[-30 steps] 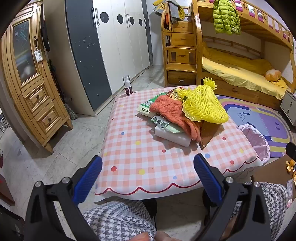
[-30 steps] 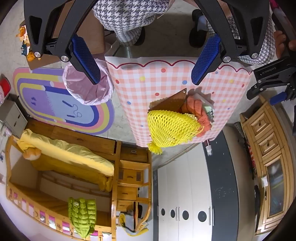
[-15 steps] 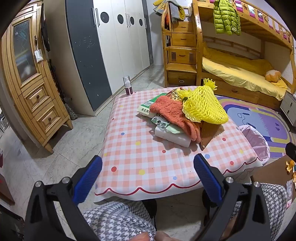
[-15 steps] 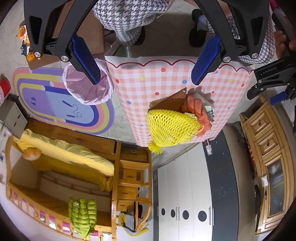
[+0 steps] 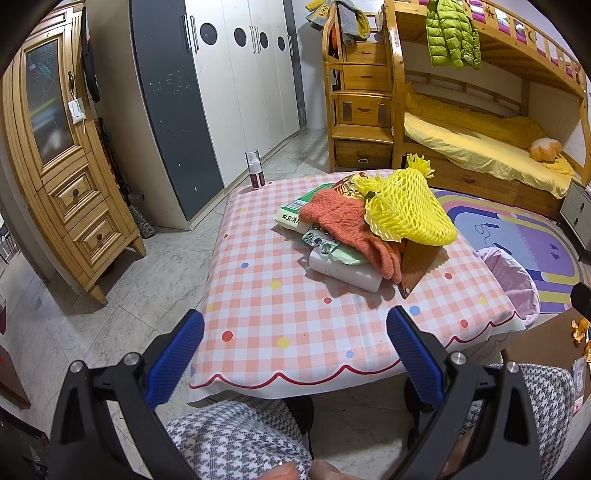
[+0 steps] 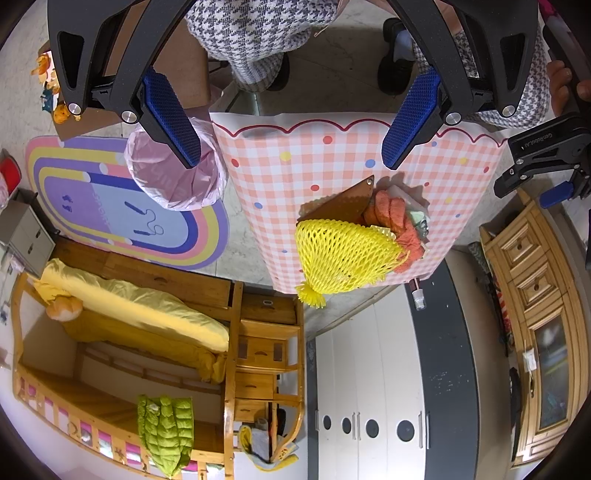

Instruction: Collect trash

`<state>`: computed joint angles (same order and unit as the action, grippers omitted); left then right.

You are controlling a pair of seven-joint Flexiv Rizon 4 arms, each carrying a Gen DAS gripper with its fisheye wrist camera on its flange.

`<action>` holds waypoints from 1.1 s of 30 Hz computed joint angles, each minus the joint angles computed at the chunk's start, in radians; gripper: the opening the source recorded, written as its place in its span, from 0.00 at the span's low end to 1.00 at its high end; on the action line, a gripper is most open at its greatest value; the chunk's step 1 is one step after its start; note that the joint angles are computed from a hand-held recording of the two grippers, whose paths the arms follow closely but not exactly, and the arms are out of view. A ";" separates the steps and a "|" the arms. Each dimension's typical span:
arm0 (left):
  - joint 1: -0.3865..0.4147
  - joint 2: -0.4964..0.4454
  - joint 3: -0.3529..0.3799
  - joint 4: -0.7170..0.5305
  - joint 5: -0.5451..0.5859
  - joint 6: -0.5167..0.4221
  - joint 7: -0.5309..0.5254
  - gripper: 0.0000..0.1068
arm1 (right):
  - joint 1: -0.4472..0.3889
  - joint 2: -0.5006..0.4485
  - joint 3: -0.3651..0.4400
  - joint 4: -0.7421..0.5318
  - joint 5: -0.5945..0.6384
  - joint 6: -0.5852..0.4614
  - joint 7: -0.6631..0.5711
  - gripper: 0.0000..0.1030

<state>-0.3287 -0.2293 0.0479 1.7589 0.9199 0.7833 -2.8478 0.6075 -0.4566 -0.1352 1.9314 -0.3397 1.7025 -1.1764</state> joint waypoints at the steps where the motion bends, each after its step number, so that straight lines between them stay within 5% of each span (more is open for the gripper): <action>1: 0.000 -0.001 0.000 0.000 0.001 0.000 -0.001 0.90 | 0.003 -0.001 -0.004 -0.001 0.000 0.001 0.001 0.95; 7: -0.001 -0.001 0.000 0.000 0.002 -0.001 -0.003 0.90 | -0.001 -0.004 0.004 -0.005 0.002 -0.002 -0.002 0.95; 11: 0.003 -0.006 0.002 0.000 -0.005 -0.010 0.000 0.90 | -0.070 -0.011 0.081 -0.020 -0.002 -0.027 -0.038 0.95; 23: 0.048 -0.090 0.052 -0.024 -0.042 0.084 0.010 0.90 | -0.262 -0.234 0.378 -0.293 -0.010 -0.120 -0.172 0.95; 33: 0.072 -0.216 0.117 -0.131 -0.113 0.145 0.095 0.90 | -0.203 -0.375 0.361 -0.499 -0.014 -0.184 -0.292 0.94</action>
